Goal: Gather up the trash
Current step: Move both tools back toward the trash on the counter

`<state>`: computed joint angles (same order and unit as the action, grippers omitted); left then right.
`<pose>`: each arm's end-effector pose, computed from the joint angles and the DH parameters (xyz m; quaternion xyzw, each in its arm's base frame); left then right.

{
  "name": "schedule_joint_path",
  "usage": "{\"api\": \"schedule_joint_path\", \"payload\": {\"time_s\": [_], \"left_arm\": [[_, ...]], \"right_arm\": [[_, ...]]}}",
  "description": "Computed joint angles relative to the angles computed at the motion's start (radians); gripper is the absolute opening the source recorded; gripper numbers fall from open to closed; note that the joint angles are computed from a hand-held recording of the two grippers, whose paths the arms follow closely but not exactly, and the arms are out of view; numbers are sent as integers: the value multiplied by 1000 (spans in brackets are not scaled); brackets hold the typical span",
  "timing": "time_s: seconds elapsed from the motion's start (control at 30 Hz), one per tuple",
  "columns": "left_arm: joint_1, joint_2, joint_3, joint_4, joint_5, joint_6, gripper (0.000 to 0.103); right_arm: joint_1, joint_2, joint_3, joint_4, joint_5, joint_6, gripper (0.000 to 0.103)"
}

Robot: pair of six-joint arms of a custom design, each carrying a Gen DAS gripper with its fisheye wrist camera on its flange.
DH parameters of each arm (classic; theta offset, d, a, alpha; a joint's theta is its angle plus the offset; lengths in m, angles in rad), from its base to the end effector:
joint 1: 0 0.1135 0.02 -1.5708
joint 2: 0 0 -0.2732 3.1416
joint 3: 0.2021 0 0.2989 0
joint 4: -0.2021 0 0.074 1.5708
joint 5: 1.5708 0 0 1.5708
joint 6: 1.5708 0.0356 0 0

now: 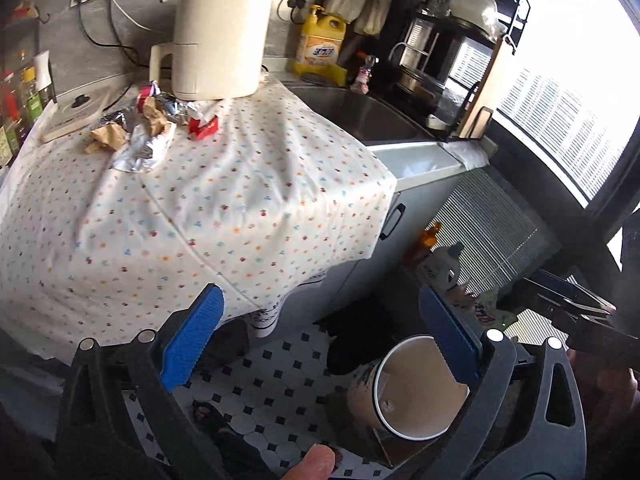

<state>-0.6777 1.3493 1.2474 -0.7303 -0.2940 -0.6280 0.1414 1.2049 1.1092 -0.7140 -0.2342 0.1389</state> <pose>0.2637 -0.1990 0.3300 -0.0299 0.9236 -0.1084 0.3666 0.2903 0.0497 0.3217 -0.0445 0.9220 0.1589 0.3501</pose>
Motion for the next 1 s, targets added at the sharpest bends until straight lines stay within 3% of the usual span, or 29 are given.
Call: {"api": "schedule_joint_path", "payload": {"time_s": [0.13, 0.4, 0.67, 1.0], "left_arm": [[46, -91, -43, -40, -29, -22, 97], [167, -247, -120, -72, -35, 10, 97], [413, -244, -144, 6, 127, 151, 97], [695, -44, -28, 131, 358, 306, 97]], "right_arm": [[75, 47, 66, 13, -3, 32, 95], [254, 178, 193, 89, 133, 76, 95], [380, 338, 359, 104, 279, 106, 95], [438, 588, 674, 20, 396, 153, 95]]}}
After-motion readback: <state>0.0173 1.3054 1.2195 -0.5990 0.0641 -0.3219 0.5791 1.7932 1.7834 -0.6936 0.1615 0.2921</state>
